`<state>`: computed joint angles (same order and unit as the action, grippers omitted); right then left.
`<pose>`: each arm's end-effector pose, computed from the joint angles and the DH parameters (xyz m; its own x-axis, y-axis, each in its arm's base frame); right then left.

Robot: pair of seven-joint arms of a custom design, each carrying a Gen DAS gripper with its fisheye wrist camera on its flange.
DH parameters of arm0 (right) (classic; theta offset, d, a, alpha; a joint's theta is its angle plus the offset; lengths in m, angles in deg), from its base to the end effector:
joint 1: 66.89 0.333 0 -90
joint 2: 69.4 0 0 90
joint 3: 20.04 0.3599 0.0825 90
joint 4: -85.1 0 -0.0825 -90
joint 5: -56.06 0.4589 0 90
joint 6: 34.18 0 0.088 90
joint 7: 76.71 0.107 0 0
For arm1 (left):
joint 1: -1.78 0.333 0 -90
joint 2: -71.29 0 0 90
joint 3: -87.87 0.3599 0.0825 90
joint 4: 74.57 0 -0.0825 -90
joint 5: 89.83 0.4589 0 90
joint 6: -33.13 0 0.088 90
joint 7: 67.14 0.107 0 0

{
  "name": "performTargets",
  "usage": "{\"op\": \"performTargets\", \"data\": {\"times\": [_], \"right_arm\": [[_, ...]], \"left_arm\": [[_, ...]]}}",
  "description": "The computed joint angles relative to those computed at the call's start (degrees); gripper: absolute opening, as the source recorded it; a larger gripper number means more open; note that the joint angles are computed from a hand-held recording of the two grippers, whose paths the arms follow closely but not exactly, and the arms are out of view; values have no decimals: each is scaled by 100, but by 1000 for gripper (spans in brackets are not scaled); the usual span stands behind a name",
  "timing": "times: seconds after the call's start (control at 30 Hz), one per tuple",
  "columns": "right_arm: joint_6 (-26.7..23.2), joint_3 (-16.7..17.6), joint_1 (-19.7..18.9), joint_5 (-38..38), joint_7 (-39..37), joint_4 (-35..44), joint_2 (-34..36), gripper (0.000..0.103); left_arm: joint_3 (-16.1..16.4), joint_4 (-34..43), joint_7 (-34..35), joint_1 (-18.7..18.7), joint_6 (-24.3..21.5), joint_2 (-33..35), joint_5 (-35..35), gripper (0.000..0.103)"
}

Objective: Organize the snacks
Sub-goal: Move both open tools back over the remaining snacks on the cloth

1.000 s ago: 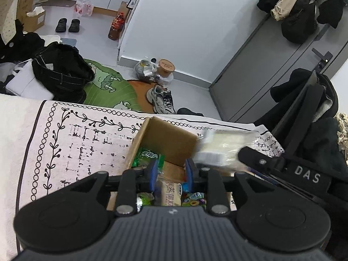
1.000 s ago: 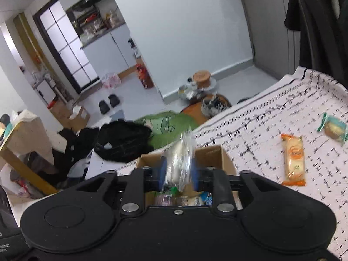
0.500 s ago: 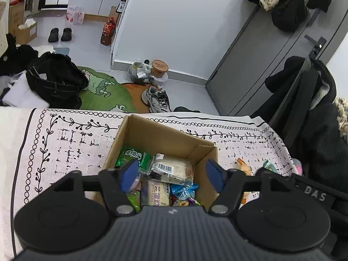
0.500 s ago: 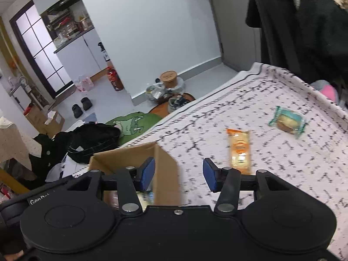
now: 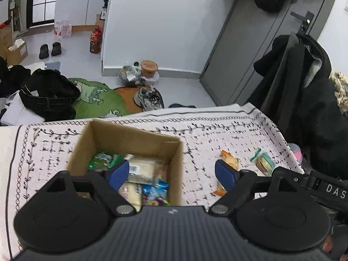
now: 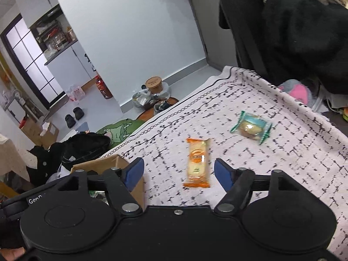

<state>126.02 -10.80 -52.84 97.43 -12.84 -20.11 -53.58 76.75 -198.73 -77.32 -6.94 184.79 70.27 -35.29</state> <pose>0.6980 0.2563 0.4547 0.3483 -0.8654 -0.3601 -0.7767 -0.0514 -0.6278 0.5830 -0.2338 0.4509 0.4956 -0.8210 0.2836 -0.5360 -0.5460 -0.6439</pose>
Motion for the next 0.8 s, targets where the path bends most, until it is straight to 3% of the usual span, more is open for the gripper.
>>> {"op": "performTargets", "data": {"times": [0.3, 0.8], "right_arm": [[-128, -107, -173, 75, 31, 130, 58, 91], [-357, -164, -445, 215, 233, 389, 446, 91]], "left_arm": [[8, 622, 406, -228, -337, 485, -444, 87], [180, 1583, 781, -665, -753, 1287, -714, 87]]}}
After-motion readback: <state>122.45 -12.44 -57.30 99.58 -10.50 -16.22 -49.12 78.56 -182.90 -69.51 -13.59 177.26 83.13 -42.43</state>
